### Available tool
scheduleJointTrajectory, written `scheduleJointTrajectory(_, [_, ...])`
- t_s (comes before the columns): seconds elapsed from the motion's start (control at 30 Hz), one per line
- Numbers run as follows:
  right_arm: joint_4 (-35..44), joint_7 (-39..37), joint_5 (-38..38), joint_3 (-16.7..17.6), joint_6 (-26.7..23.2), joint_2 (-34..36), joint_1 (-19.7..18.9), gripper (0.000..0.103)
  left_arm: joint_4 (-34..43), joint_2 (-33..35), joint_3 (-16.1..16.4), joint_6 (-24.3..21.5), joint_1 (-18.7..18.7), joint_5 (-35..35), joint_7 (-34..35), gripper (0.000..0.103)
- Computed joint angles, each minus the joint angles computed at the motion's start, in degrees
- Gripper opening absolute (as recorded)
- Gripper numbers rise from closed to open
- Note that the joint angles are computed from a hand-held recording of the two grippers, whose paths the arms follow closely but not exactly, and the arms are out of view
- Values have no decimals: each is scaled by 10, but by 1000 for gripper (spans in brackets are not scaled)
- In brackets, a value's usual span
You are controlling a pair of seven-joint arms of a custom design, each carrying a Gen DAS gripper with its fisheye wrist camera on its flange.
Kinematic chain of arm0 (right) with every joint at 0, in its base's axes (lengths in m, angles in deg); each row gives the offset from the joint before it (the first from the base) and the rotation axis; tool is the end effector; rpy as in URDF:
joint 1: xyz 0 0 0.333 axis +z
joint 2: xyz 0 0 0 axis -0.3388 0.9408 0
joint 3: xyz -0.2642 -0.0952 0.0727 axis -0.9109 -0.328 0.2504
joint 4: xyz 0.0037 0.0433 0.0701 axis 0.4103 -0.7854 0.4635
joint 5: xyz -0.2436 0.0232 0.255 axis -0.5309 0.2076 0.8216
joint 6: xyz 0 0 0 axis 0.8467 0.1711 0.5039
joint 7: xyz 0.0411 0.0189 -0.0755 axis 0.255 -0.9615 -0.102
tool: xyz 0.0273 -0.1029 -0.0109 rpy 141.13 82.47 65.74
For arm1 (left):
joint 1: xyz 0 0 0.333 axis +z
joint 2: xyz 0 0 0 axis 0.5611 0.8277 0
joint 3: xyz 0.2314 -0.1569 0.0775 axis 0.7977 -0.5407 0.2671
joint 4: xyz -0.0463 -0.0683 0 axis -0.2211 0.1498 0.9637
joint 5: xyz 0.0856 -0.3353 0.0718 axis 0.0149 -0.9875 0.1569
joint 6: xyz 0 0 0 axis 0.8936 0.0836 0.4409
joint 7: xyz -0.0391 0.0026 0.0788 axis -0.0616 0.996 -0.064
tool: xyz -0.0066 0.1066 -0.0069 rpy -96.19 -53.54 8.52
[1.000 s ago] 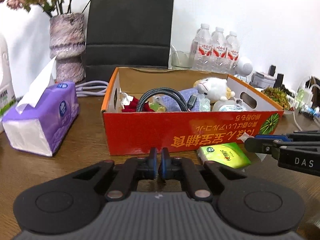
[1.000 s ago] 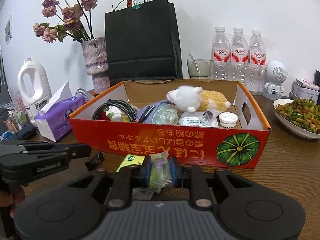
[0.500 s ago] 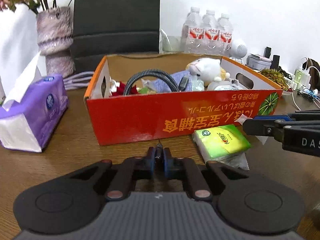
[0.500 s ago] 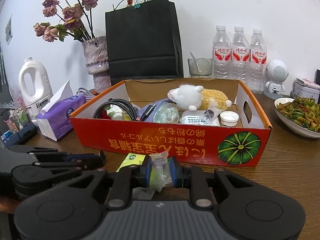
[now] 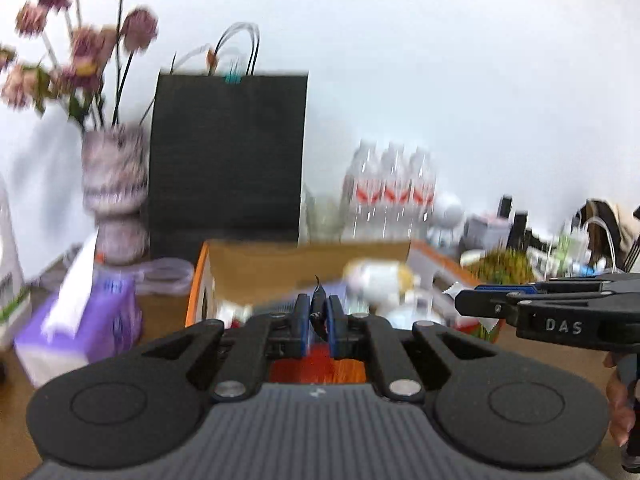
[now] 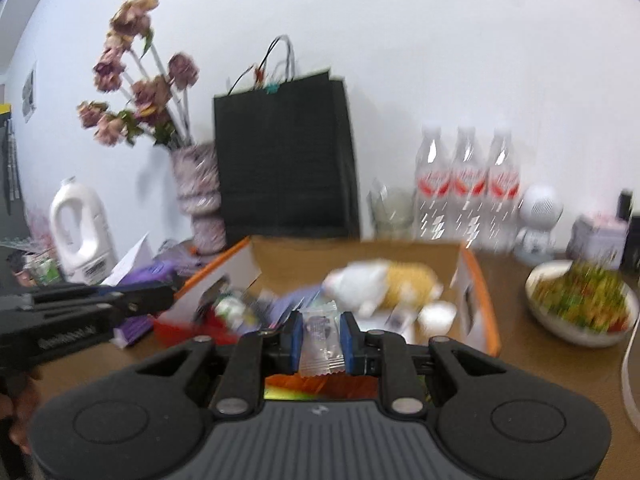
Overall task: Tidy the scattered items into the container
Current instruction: 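Carry both held items into the box and open both tools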
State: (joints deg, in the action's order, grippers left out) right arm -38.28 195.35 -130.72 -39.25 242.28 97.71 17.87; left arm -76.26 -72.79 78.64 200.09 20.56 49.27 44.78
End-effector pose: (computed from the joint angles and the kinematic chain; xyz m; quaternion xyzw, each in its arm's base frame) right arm 0.5336 0.3809 0.5034 -0.6653 0.4995 -0.2769 0.4809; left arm 0.4956 -0.1665 0.4971 -0.5243 0.6166 -0.4713 0.3505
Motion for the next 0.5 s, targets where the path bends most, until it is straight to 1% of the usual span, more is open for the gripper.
scheduleJointTrajectory(0.07, [34, -4, 7, -4, -11, 17, -4, 19, 39, 22, 1, 2, -3, -4, 1, 9])
scheduleJointTrajectory(0.1, [54, 10, 4, -14, -11, 29, -2, 19, 60, 37, 4, 4, -6, -8, -3, 9])
scheduleJointTrajectory(0.17, [87, 55, -1, -36, -1, 52, 2, 19, 111, 72, 19, 5, -28, -49, 10, 9])
scheduleJointTrajectory(0.2, [99, 64, 10, -38, 8, 63, -4, 19, 133, 90, 27, 7, -37, -66, 9, 9])
scheduleJointTrajectory(0.23, [110, 40, 40, -25, 9, 76, -18, 19, 154, 106, 35, 5, -45, -81, 5, 9])
scheduleJointTrajectory(0.27, [120, -14, 83, 2, 1, 89, -39, 19, 172, 118, 44, -12, -50, -90, 2, 9])
scheduleJointTrajectory(0.3, [129, -43, 107, 13, -6, 98, -48, 19, 186, 127, 49, -34, -48, -81, -9, 9])
scheduleJointTrajectory(0.33, [141, -86, 141, 36, -18, 111, -64, 19, 202, 138, 72, -49, -66, -87, -6, 9])
scheduleJointTrajectory(0.37, [152, -118, 166, 50, -28, 121, -74, 19, 222, 151, 112, -63, -104, -116, 19, 9])
scheduleJointTrajectory(0.4, [164, -142, 185, 58, -37, 131, -79, 19, 237, 162, 153, -77, -139, -134, 33, 9])
scheduleJointTrajectory(0.43, [182, -174, 208, 71, -51, 145, -87, 19, 249, 172, 181, -91, -162, -140, 35, 9])
scheduleJointTrajectory(0.5, [202, -214, 240, 82, -67, 163, -92, 19, 264, 187, 225, -116, -192, -141, 27, 9])
